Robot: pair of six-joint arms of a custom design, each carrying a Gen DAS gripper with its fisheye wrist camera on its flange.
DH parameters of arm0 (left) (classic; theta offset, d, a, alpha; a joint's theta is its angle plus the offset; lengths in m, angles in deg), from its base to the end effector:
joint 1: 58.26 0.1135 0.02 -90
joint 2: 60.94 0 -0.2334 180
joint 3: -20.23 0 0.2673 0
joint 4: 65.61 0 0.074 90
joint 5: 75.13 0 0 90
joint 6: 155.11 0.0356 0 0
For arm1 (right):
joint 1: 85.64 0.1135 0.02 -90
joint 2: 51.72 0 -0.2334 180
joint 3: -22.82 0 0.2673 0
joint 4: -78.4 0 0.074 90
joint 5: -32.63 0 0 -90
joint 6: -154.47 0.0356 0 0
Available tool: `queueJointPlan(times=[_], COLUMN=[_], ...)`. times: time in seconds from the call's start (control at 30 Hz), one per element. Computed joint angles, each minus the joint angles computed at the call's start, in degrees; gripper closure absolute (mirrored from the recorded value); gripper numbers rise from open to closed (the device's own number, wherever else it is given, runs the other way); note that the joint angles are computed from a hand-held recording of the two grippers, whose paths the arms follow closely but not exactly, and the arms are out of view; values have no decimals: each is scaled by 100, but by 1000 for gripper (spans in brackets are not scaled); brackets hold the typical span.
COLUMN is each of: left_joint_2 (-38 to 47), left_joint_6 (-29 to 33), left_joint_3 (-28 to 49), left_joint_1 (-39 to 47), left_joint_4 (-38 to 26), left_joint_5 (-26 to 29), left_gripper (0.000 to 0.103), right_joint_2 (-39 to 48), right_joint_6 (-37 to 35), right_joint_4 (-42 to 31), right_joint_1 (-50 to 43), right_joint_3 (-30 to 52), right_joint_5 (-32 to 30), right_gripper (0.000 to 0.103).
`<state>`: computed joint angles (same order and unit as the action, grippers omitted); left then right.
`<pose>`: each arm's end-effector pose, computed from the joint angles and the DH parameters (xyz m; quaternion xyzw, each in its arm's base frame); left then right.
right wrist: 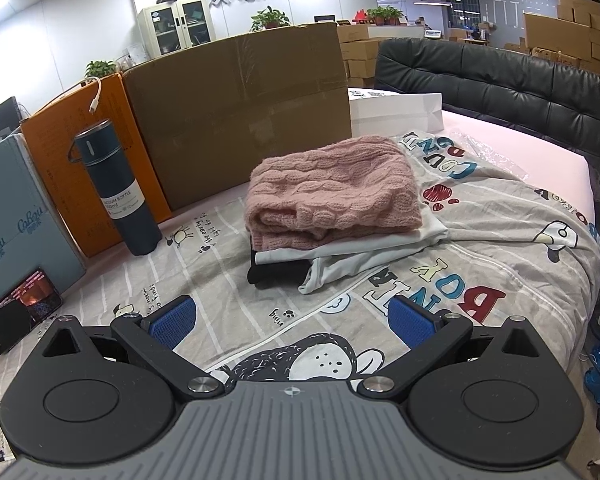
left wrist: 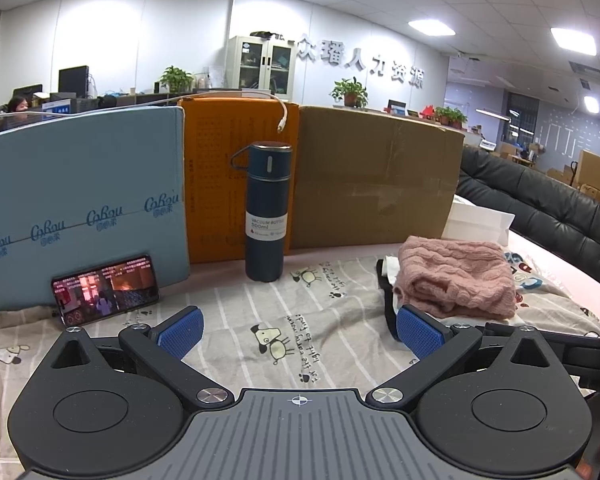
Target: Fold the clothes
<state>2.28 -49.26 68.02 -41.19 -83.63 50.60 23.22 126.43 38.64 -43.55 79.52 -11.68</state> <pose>0.2531 0.0560 0.1940 0.1364 0.8397 -0.1313 0.5089 0.2142 0.1591 0.1714 0.2582 0.8541 -0.0294 0.4505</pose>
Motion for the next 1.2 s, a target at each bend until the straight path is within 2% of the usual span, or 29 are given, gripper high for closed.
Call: queueJointPlan(times=[1.2], left_joint_2=[-34], left_joint_6=[-1], left_joint_3=[-49], left_joint_1=[-83], left_joint_4=[-14], left_joint_5=[-33], left_gripper=[0], right_joint_2=[-92], right_joint_6=[140], right_joint_4=[-28], right_joint_1=[23], right_joint_3=[-86], right_joint_5=[84], right_gripper=[0])
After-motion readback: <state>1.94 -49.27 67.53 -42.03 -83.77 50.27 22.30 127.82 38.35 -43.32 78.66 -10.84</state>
